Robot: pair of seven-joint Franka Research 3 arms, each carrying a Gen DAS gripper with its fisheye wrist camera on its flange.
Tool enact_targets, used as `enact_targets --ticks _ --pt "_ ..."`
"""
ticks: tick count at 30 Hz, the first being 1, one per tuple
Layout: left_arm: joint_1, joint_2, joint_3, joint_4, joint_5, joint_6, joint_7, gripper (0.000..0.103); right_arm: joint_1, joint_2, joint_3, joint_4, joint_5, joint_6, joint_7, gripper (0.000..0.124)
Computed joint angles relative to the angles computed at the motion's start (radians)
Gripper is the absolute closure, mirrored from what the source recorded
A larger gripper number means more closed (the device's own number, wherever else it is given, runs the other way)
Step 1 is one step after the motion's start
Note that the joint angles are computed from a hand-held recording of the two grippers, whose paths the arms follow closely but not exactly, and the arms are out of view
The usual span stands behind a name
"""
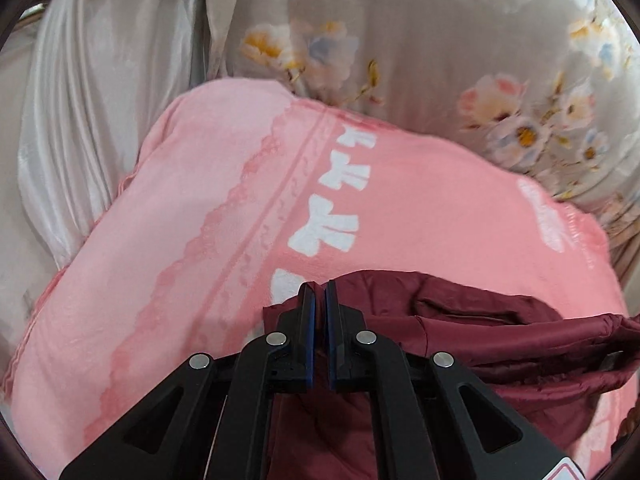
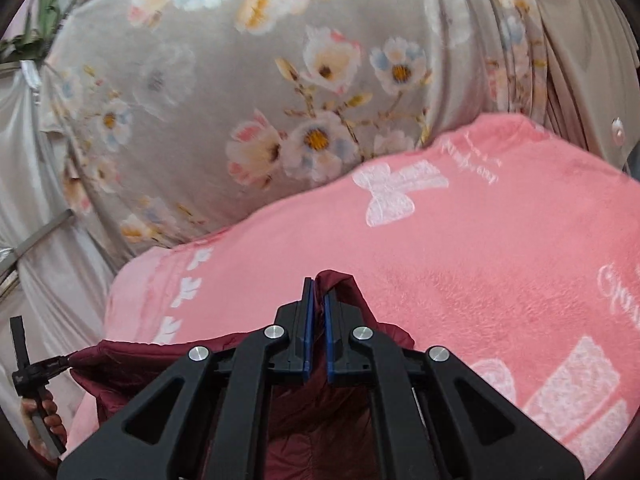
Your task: Fold large clothes
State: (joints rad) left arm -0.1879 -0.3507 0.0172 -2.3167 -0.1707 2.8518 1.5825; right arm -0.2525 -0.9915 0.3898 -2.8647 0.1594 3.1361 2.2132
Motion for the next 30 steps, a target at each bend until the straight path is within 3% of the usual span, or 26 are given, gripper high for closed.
enact_targets --ticks 5,8,10,13,15,17,19,21,25,30 --pt "0.122 0.186 -0.118 0.096 0.212 -0.002 -0.194 0.095 -0.093 0.184 0.069 0.066 -0.010 0.048 0.013 0.121" --pt "0.213 0.248 -0.194 0.131 0.540 -0.003 -0.475 0.090 -0.155 0.247 0.124 0.097 -0.021 0.054 0.026 0.120" --pt "0.208 0.272 -0.188 0.149 0.618 -0.008 -0.548 0.089 -0.183 0.279 0.148 0.110 -0.028 0.058 0.034 0.120" --pt "0.181 0.296 -0.161 0.156 0.560 0.001 -0.526 0.077 -0.203 0.323 0.162 0.119 -0.037 0.069 0.034 0.116" --pt "0.179 0.297 -0.152 0.155 0.569 0.005 -0.552 0.068 -0.227 0.305 0.185 0.107 -0.030 0.077 0.056 0.104" --pt "0.176 0.283 -0.141 0.144 0.537 0.018 -0.537 0.061 -0.253 0.247 0.213 0.078 -0.013 0.090 0.090 0.083" --pt "0.171 0.239 -0.122 0.108 0.463 0.057 -0.494 0.055 -0.250 0.176 0.219 0.054 -0.006 0.080 0.103 0.075" --pt "0.142 0.187 -0.095 0.076 0.366 0.079 -0.412 0.053 -0.207 0.144 0.196 0.060 -0.027 0.042 0.078 0.075" --pt "-0.022 0.104 -0.007 0.054 0.083 0.020 -0.104 0.048 -0.035 0.237 0.116 0.140 -0.090 -0.030 -0.019 0.063" --pt "-0.107 0.097 -0.037 0.062 -0.068 -0.102 0.091 0.045 0.061 0.432 0.131 0.289 -0.182 -0.131 -0.064 0.063"
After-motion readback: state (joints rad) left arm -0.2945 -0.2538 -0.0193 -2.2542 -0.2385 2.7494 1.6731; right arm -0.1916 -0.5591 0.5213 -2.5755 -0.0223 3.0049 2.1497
